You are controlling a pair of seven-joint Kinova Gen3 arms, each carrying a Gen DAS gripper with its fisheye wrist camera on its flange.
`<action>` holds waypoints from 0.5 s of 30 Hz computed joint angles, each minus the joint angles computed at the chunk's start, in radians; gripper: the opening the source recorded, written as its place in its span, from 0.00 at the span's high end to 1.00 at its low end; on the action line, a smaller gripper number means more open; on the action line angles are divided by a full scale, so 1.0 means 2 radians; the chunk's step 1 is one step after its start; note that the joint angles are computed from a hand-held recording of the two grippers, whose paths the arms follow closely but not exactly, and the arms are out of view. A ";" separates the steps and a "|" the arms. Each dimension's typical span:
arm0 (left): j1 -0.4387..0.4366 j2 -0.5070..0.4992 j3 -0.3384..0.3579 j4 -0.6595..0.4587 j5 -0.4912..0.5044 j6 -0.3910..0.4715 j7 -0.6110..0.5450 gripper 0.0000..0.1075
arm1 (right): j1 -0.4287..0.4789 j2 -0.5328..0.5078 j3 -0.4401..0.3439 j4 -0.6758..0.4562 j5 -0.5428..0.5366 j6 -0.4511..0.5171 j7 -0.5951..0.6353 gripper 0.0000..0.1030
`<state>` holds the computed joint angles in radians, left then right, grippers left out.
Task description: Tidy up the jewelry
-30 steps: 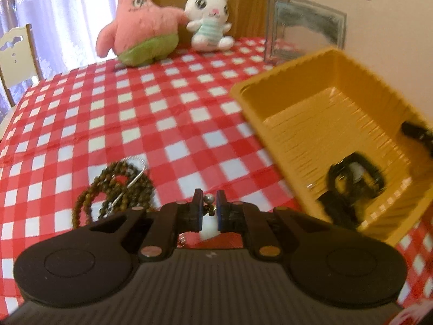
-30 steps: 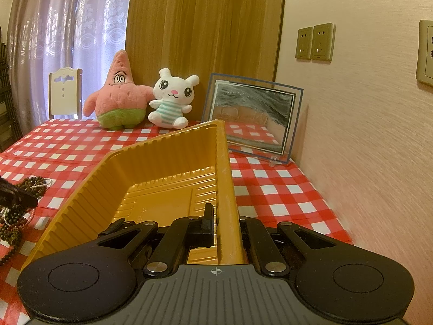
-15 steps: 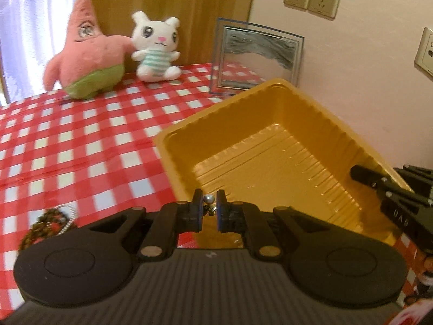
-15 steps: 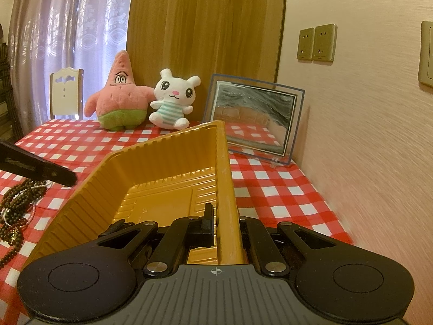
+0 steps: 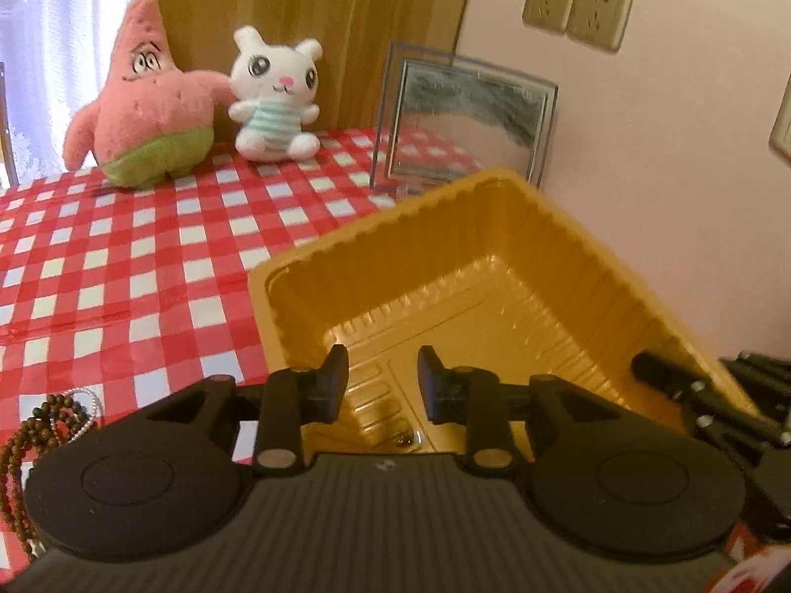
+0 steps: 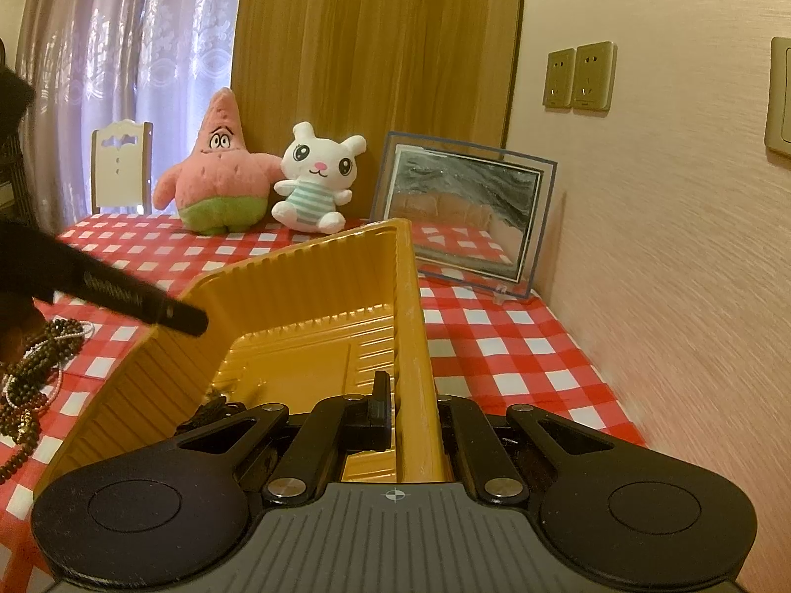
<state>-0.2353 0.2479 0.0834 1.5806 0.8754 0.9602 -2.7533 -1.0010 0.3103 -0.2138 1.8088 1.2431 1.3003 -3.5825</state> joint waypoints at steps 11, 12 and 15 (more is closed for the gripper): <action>-0.068 -0.037 -0.058 0.026 0.006 0.046 -0.036 0.76 | 0.003 -0.002 0.000 0.002 0.000 -0.004 0.000 0.96; -0.072 -0.039 -0.064 0.027 -0.006 0.046 -0.032 0.76 | 0.003 -0.002 0.000 0.003 0.000 -0.004 0.000 0.96; -0.086 -0.040 -0.079 0.031 -0.048 0.044 -0.016 0.76 | 0.004 -0.002 0.000 0.002 0.000 -0.004 0.001 0.96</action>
